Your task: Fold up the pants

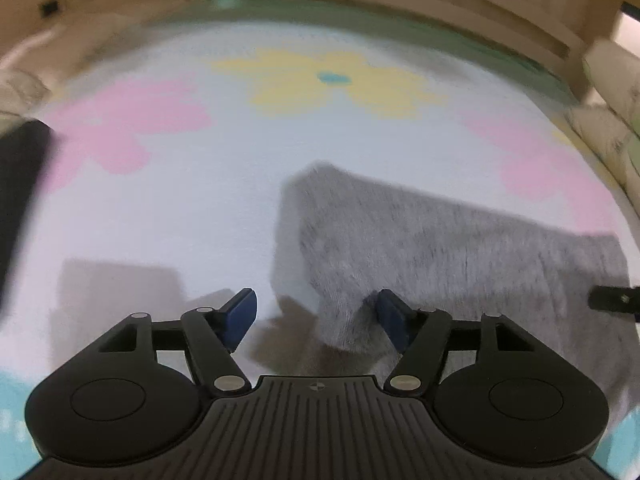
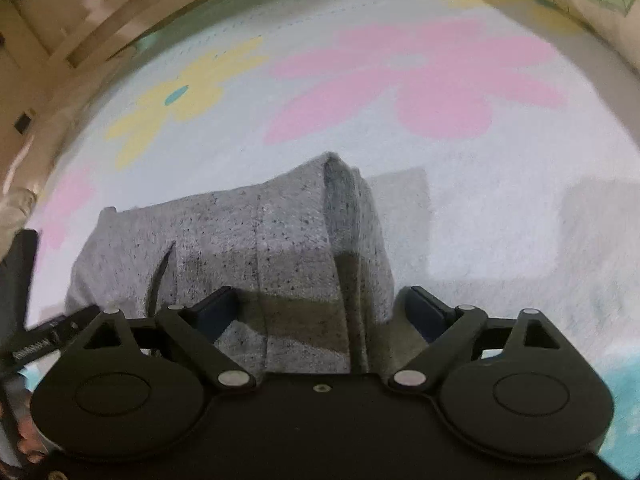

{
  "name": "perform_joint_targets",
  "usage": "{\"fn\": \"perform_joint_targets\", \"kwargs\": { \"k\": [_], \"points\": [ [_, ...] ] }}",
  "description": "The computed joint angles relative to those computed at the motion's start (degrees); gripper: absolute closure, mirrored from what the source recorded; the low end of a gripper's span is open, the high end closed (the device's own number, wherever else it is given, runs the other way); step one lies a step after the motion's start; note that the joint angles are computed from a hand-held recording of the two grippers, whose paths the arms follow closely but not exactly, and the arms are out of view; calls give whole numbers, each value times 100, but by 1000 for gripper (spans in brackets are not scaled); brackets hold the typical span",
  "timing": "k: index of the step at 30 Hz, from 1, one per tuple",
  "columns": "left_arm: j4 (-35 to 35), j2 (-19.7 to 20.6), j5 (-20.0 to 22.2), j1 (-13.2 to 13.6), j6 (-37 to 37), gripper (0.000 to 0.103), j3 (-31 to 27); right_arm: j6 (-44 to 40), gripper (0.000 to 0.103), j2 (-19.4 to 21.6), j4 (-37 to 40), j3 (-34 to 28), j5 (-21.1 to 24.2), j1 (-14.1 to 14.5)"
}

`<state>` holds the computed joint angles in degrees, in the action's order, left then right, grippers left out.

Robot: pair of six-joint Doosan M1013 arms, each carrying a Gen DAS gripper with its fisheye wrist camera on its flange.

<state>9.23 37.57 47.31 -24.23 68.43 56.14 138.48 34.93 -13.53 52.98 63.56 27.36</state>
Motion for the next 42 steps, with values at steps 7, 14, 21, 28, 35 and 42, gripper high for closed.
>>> {"fn": "perform_joint_targets", "kwargs": {
  "k": [7, 14, 21, 28, 35, 42],
  "points": [
    [1373, -666, -596, -283, -910, 38, 551, 558, 1, -287, -1433, -45, 26, 361],
    [1512, -1227, -580, -449, -929, 33, 962, 453, 0, -594, -2525, -23, 47, 856],
    [1418, -1484, -623, -512, -1031, 32, 1400, 472, 0, -850, -2270, 267, 400, 1116],
    [1372, -1725, -631, -615, -1082, 32, 1808, 1035, 0, -922, -2842, 498, 479, 1403],
    [1540, -1693, -600, -678, -1137, 32, 1897, 1768, 0, -1109, -2767, 941, 118, 1379],
    [1411, -1619, -476, -702, -973, 32, 1896, 1213, 0, -886, -2548, 693, 668, 1367]
  ]
}}
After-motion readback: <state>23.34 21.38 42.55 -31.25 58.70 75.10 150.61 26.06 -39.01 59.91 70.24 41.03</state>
